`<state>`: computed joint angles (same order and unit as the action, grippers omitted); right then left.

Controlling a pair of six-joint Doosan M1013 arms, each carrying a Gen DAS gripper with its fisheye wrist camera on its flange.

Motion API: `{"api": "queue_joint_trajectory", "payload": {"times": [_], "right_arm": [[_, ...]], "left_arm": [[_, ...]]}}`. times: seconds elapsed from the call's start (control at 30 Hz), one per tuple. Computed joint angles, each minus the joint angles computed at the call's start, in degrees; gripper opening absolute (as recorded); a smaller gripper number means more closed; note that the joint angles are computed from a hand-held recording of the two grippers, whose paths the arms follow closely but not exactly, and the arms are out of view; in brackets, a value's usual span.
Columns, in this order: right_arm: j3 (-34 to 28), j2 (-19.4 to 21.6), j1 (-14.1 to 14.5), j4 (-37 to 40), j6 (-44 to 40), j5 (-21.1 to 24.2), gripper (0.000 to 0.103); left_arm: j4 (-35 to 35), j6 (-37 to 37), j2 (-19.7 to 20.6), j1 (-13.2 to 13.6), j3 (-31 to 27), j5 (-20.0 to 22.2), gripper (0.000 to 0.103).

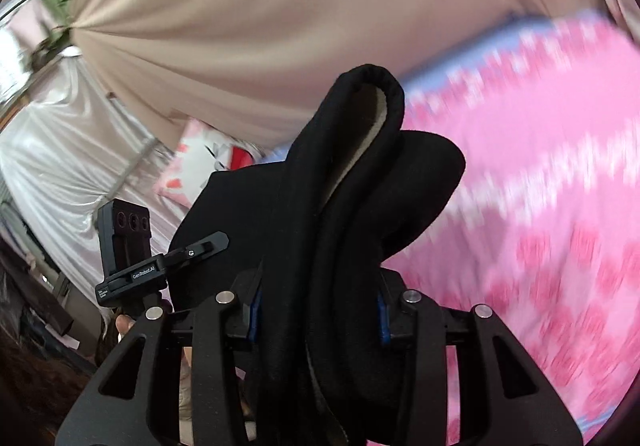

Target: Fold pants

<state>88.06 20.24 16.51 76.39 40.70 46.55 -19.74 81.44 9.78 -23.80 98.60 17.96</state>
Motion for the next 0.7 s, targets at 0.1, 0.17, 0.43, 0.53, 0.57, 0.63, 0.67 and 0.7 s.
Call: {"api": "queue_joint_trajectory", "payload": {"times": [0.1, 0.17, 0.43, 0.53, 0.57, 0.63, 0.67, 0.7], "right_arm": [[-1.6, -1.6, -0.3, 3.1, -6.1, -0.8, 0.039], [-3.0, -2.4, -0.1, 3.9, -7.1, -2.1, 0.039], [-13.9, 0.7, 0.0, 4.9, -10.6, -4.0, 0.039], [-19.3, 4.1, 0.1, 2.6, -7.1, -3.9, 0.039], [-21.0, 5.2, 0.2, 1.4, -5.5, -4.1, 0.039], [-24.9, 8.2, 0.3, -1.0, -1.7, -3.8, 0.039], [-27.0, 10.1, 0.3, -2.3, 0.7, -3.5, 0.039], [-28.9, 11.7, 0.3, -3.4, 3.0, -3.1, 0.039]], "left_arm": [[9.3, -4.6, -2.1, -1.0, -0.9, -3.5, 0.031], [16.3, -8.8, -3.2, -1.4, -1.9, -5.6, 0.032], [33.3, -19.4, -3.1, -0.1, -7.4, -10.0, 0.032], [44.4, -28.9, -0.9, 0.5, -10.6, -8.6, 0.032], [44.8, -29.2, 0.1, 0.8, -12.0, -7.8, 0.032], [41.7, -26.4, 2.0, 1.6, -14.3, -6.2, 0.032], [39.1, -24.3, 3.2, 2.1, -15.6, -5.2, 0.032], [36.3, -22.2, 4.9, 2.8, -17.4, -3.7, 0.032]]}}
